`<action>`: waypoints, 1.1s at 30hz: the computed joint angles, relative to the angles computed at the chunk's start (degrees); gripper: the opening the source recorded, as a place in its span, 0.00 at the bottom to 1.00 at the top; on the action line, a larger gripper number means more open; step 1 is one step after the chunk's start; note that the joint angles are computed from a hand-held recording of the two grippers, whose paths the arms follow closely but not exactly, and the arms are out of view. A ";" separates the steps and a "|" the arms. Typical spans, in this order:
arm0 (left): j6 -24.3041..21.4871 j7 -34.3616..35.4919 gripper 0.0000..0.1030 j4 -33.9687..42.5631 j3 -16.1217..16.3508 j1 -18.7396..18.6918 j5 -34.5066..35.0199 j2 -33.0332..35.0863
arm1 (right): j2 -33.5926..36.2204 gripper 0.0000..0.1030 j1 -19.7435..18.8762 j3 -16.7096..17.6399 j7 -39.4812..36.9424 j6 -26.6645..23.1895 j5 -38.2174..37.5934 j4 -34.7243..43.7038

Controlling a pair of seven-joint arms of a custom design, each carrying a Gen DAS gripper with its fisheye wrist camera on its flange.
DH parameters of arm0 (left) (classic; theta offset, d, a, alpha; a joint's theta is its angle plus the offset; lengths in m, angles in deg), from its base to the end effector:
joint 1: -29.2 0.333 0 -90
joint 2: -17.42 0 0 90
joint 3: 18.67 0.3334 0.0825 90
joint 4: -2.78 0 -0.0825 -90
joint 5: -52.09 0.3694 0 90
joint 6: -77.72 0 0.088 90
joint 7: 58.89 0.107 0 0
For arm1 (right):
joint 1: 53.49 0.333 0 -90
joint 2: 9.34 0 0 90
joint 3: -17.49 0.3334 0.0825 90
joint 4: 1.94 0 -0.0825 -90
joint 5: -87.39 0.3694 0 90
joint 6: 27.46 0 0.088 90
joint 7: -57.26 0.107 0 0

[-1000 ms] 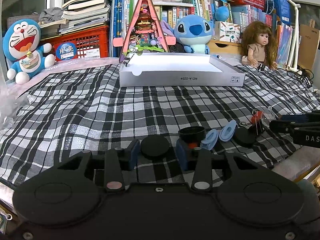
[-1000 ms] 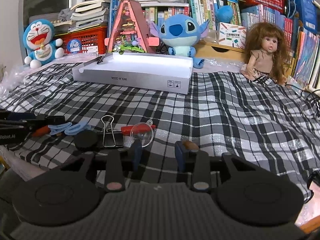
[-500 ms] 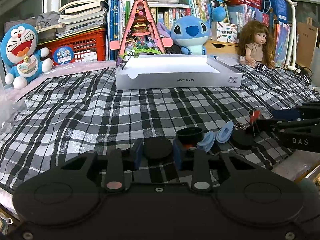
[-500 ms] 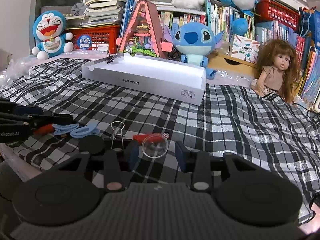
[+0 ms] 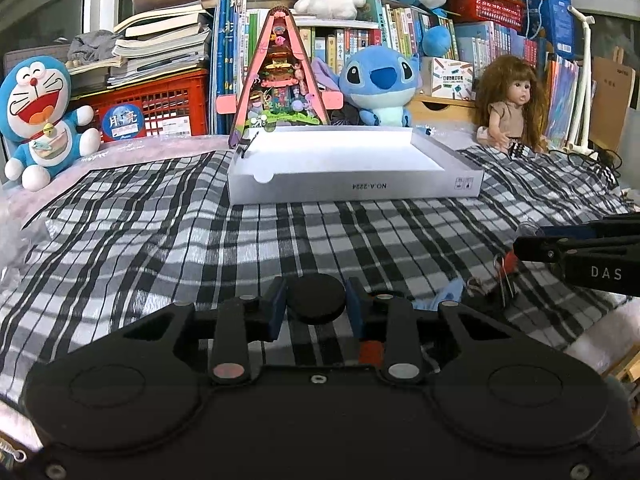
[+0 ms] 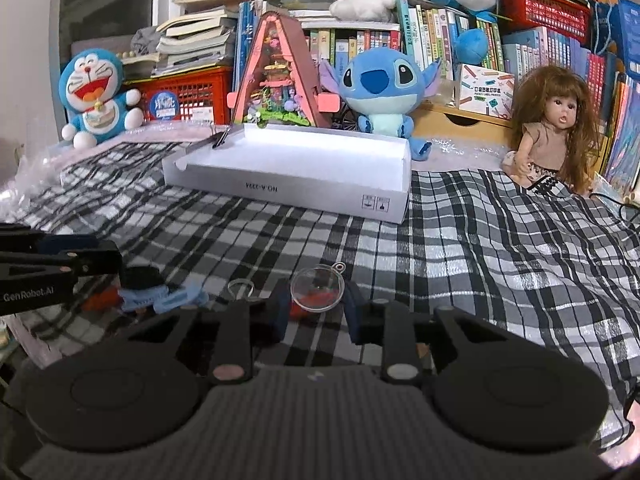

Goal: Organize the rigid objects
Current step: 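Carry the black disc and magnifier in both grippers over the white tray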

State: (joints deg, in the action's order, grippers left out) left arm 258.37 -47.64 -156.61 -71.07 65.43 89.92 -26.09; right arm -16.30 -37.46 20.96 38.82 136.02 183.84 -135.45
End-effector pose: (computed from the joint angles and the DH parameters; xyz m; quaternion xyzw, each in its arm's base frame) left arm 0.3507 -0.1704 0.4264 -0.7052 0.5169 -0.2954 0.3851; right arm 0.4761 0.1123 0.4397 -0.7974 0.3714 -0.2093 0.4271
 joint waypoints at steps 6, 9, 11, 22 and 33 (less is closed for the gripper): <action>1.48 3.46 0.29 3.23 2.90 2.20 0.90 4.03 | 1.68 0.32 -0.04 -0.31 11.83 -0.23 -8.28 2.96; 1.94 5.21 0.29 5.51 3.56 4.05 0.54 6.38 | 3.32 0.32 -0.28 -0.59 22.01 -0.99 -16.13 5.45; 2.09 6.10 0.29 7.09 3.82 5.34 0.31 8.05 | 4.51 0.32 -0.50 -0.70 28.06 -1.53 -20.63 7.25; -0.81 7.61 0.29 20.82 4.24 10.70 3.65 27.14 | 12.94 0.32 -2.69 -0.36 55.67 -8.56 -42.04 20.15; -14.47 -11.76 0.29 36.65 -1.02 14.95 29.00 47.96 | 24.13 0.32 -1.98 1.48 76.51 -10.36 -60.76 32.82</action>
State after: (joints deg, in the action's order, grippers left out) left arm 243.90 -59.41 -119.96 -72.09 80.38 118.92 21.86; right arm 7.83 -39.44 22.44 115.33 125.66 123.08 -102.63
